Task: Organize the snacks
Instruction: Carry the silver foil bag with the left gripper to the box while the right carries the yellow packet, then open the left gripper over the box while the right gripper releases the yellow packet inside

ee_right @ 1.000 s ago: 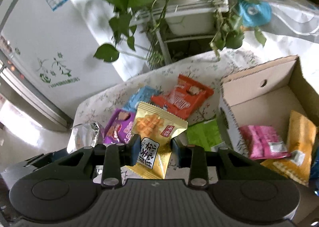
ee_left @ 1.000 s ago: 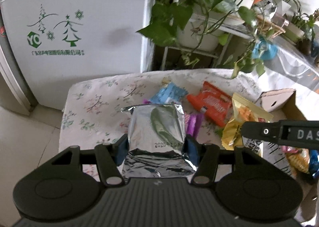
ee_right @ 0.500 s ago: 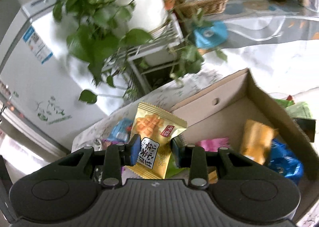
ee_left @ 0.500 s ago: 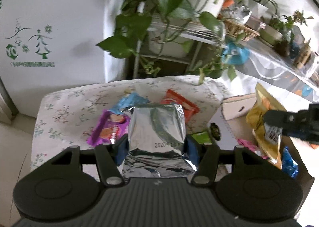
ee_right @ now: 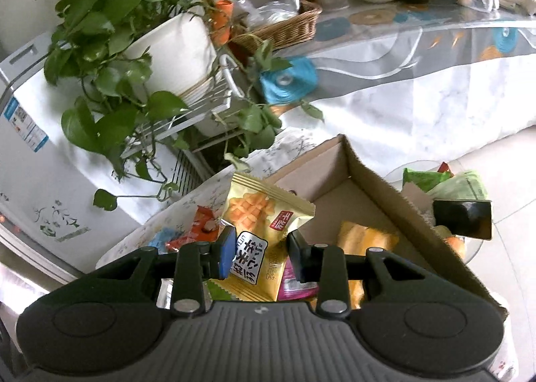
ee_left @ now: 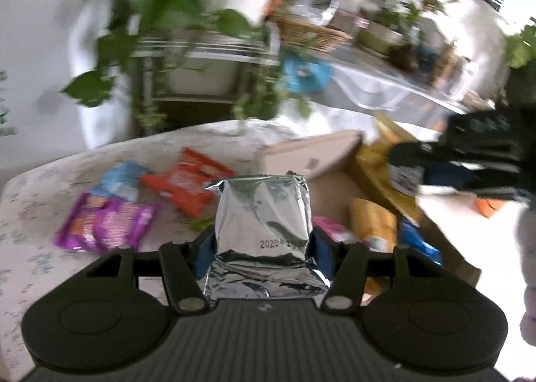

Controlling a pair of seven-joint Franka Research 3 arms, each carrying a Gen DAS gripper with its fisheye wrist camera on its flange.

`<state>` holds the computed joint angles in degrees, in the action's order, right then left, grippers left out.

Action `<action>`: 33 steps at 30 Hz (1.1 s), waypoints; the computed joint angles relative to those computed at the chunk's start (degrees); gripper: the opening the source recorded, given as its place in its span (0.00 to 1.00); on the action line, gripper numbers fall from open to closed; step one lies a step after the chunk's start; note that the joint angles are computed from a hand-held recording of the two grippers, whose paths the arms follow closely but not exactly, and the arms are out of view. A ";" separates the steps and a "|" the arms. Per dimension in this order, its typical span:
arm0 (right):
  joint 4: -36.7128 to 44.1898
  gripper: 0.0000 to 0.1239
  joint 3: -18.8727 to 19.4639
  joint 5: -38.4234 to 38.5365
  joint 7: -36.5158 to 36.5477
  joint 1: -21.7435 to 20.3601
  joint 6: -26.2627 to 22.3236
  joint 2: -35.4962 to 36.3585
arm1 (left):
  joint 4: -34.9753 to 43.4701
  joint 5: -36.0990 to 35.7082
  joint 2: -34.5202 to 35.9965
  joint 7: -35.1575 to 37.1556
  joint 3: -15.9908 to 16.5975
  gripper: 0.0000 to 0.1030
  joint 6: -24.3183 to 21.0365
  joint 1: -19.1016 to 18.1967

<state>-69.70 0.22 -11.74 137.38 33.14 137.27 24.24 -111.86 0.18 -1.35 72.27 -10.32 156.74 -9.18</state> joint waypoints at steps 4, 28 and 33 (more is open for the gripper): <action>-2.12 0.32 -0.59 -1.15 0.82 -0.15 0.48 -1.53 | 0.47 -5.70 0.57 6.09 -0.91 0.57 0.70 -1.39; -5.86 0.55 -0.27 -1.44 5.22 -2.57 1.35 -3.62 | 2.59 -15.34 3.91 14.42 -3.85 0.80 0.19 -4.03; -6.33 0.56 0.48 -0.03 4.09 -3.06 3.49 -3.61 | 1.60 -13.04 2.03 9.55 -2.35 0.82 -0.36 -2.99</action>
<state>-76.03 0.69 -11.76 141.47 30.08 140.76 20.63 -110.26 -12.87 0.69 81.82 -12.68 156.38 -12.17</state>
